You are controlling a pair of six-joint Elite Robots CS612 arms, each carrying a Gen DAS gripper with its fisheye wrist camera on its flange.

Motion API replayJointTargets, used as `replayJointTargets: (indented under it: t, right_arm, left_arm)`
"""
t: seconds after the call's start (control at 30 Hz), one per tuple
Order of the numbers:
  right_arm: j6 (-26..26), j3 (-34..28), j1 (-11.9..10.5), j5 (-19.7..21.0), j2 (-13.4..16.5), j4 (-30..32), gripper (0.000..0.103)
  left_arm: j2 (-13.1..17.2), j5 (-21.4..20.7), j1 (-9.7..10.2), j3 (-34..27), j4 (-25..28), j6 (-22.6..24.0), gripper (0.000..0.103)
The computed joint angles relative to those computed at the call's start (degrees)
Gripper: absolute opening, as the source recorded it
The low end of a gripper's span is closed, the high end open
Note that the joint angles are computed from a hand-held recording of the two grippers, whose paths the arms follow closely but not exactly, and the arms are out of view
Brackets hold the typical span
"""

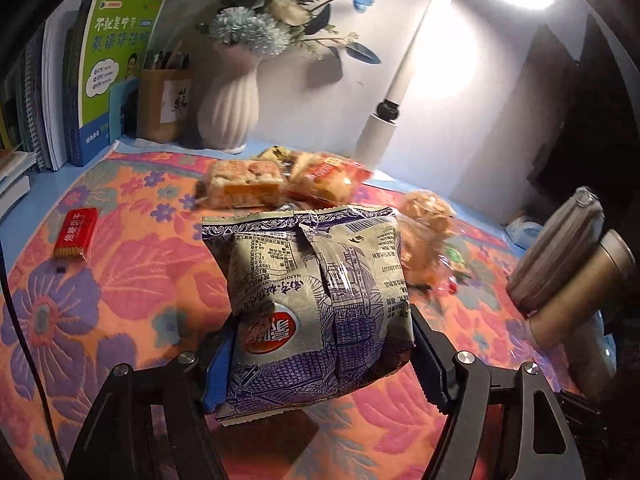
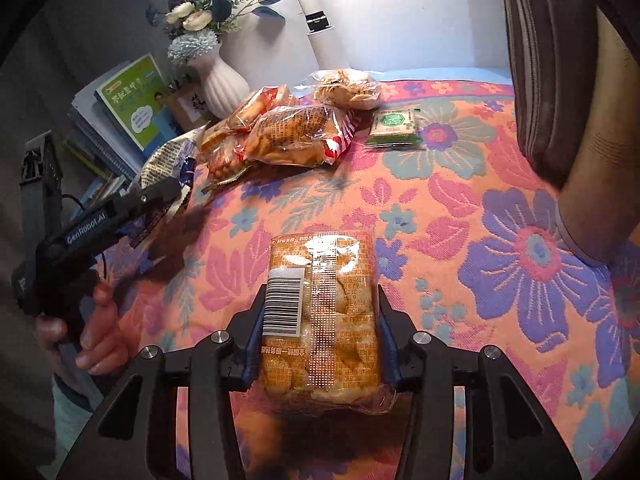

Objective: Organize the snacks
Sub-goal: 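Carry both bags to the glass plate and open both grippers over it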

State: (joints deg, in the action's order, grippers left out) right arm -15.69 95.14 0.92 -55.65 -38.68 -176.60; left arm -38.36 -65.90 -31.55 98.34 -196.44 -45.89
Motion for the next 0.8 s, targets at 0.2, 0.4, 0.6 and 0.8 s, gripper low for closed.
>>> replayJointTargets:
  t: [0.2,0.4,0.6,0.8]
  right_arm:
    - [-0.19,4.27,-2.37,2.68,-2.53,-4.33,0.045]
    - [2.32,7.32,-5.77,4.67,-4.37,-9.79,0.045]
    - [7.62,8.97,-9.76,4.46,-4.99,-15.59,0.045]
    - [15.54,9.61,-14.13,3.04,-4.98,-20.84,0.045]
  left_arm:
    - [-0.3,-2.88,-2.84,-1.38,-1.2,2.92,0.073]
    - [-0.47,-5.33,-5.33,-4.11,-0.48,7.32,0.073]
    - [-0.19,-8.1,-7.92,-7.74,0.83,14.05,0.073]
    - [0.65,-10.39,-10.16,-12.48,4.34,21.63,0.073]
